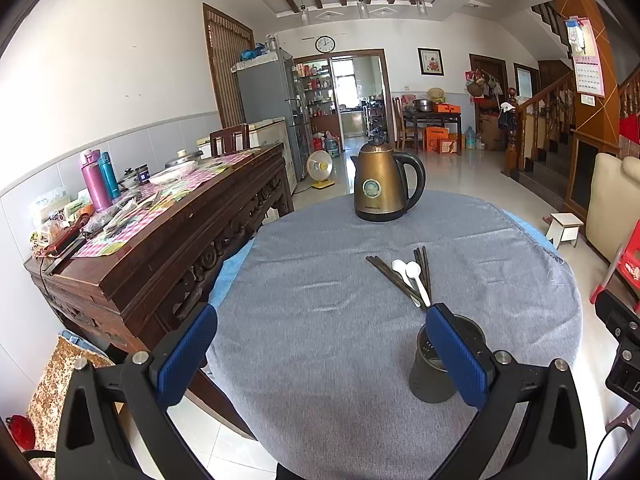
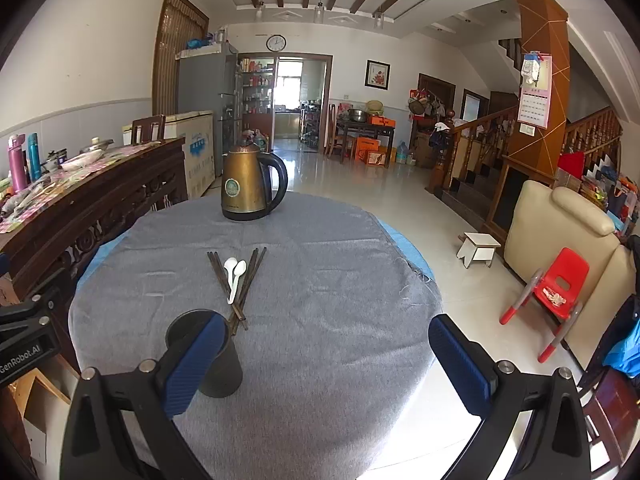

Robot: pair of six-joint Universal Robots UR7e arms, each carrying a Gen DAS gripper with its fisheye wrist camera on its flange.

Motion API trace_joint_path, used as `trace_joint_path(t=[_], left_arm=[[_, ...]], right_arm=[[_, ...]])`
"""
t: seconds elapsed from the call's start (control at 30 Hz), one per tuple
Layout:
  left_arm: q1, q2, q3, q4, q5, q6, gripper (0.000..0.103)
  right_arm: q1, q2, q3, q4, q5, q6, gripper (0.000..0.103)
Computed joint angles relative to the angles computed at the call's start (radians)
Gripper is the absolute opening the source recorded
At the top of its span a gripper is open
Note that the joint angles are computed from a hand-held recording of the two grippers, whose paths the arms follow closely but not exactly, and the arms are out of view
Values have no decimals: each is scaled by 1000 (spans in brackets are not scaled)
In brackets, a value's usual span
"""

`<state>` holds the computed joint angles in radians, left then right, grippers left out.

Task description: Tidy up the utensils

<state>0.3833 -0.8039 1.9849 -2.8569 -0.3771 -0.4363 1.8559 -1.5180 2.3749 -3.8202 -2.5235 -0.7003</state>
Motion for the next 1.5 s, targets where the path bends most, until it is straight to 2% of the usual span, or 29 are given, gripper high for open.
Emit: trace_joint_path(t=[0.8,0.97,1.07,1.17,1.33,1.4,1.5], left_arm=[[6,-16,-3,69,-39,-69,103],[16,0,-6,45,-44,-56,103],[37,-5,-22,81,-84,-95,103],[67,-19,-62,171,-148,-168,103],[128,17,-118,171,-147,-137,103],[162,37,-145,152,-150,-109,103],[227,73,-210,105,-194,-60,103]], right_arm=[[-10,5,1,21,0,16,103],[-27,3,6,39,9,29,103],[-38,8,0,51,10,28,103],[-54,20,-13,54,15,18,103],[-96,24,-60,131,48,41,103],[-127,5,-79,221,95,75,103],[-192,-28,-131,408,200,140,103]])
